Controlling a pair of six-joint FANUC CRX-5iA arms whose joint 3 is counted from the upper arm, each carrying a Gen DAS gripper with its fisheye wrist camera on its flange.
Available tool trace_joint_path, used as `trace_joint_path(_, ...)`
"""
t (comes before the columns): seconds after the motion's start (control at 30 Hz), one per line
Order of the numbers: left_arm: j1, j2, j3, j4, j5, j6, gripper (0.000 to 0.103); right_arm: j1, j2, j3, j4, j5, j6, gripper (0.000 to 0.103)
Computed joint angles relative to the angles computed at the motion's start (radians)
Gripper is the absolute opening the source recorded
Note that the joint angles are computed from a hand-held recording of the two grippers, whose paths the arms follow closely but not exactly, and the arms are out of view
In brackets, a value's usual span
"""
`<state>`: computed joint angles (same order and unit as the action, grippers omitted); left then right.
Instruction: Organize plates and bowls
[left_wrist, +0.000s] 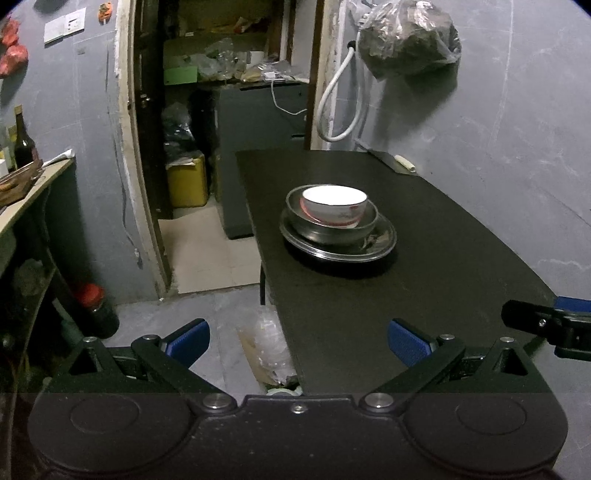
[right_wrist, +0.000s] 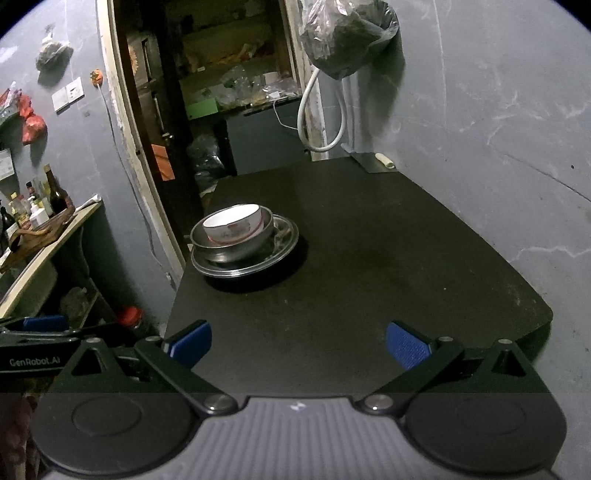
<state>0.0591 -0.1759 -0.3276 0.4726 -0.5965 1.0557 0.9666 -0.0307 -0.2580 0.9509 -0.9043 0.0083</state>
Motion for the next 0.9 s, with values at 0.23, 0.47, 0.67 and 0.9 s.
trace_joint_path(0.23, -0.002, 0.006, -0.003, 0.016, -0.004, -0.024, 0.102, 0.001, -0.002, -0.005, -0.007, -0.012, -0.015, 0.103)
trace_joint_path(0.47, -0.005, 0.012, -0.001, 0.021, -0.013, -0.031, 0.102, 0.007, -0.006, -0.003, -0.022, -0.023, -0.002, 0.103)
trace_joint_path(0.67, -0.008, 0.013, 0.004, 0.001, -0.022, -0.015, 0.102, 0.006, -0.008, -0.002, -0.037, -0.021, 0.011, 0.103)
trace_joint_path(0.9, -0.01, 0.012, 0.008, -0.011, -0.025, 0.0, 0.102, 0.005, -0.008, 0.0, -0.042, -0.018, 0.019, 0.103)
